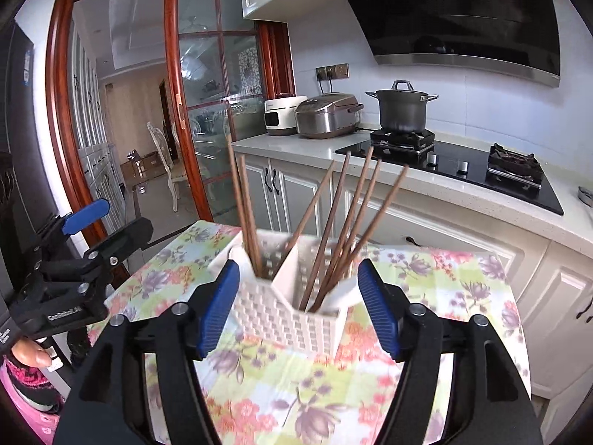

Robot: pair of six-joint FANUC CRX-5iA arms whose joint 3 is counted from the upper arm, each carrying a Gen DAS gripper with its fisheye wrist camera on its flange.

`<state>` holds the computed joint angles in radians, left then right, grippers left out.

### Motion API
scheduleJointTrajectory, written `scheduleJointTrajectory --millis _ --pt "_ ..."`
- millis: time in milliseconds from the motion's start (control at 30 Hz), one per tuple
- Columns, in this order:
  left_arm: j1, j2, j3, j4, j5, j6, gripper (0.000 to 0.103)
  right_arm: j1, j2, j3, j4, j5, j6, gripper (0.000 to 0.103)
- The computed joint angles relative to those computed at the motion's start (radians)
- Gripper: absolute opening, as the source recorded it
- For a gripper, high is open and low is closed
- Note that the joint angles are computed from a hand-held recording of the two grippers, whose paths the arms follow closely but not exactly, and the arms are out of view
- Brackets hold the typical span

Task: Organize utensils

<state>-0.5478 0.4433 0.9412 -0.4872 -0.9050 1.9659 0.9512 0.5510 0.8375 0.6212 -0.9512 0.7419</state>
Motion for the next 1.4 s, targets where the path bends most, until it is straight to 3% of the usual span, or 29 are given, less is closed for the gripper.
scheduleJointTrajectory --millis 267,400,533,700,1400 --pt "-0.029 -0.163 -0.283 0.001 0.094 0.056 0.098 0.048 -0.203 -0.405 0.176 0.143 -0.255 0.079" --pt "-0.022 -0.223 -0.391 0.047 0.142 0.07 0.098 0.06 -0.254 -0.49 0.178 0.177 -0.283 0.084" --pt "-0.024 -0.251 -0.438 0.063 0.172 0.064 0.098 0.077 -0.265 -0.51 0.194 0.162 -0.284 0.085" --pt "-0.045 -0.235 -0.402 0.013 0.136 0.09 0.098 0.085 -0.265 -0.517 0.231 0.151 -0.302 0.085" --pt "-0.04 -0.226 -0.392 0.053 0.114 0.082 0.098 0.085 -0.26 -0.517 0.258 0.146 -0.319 0.085"
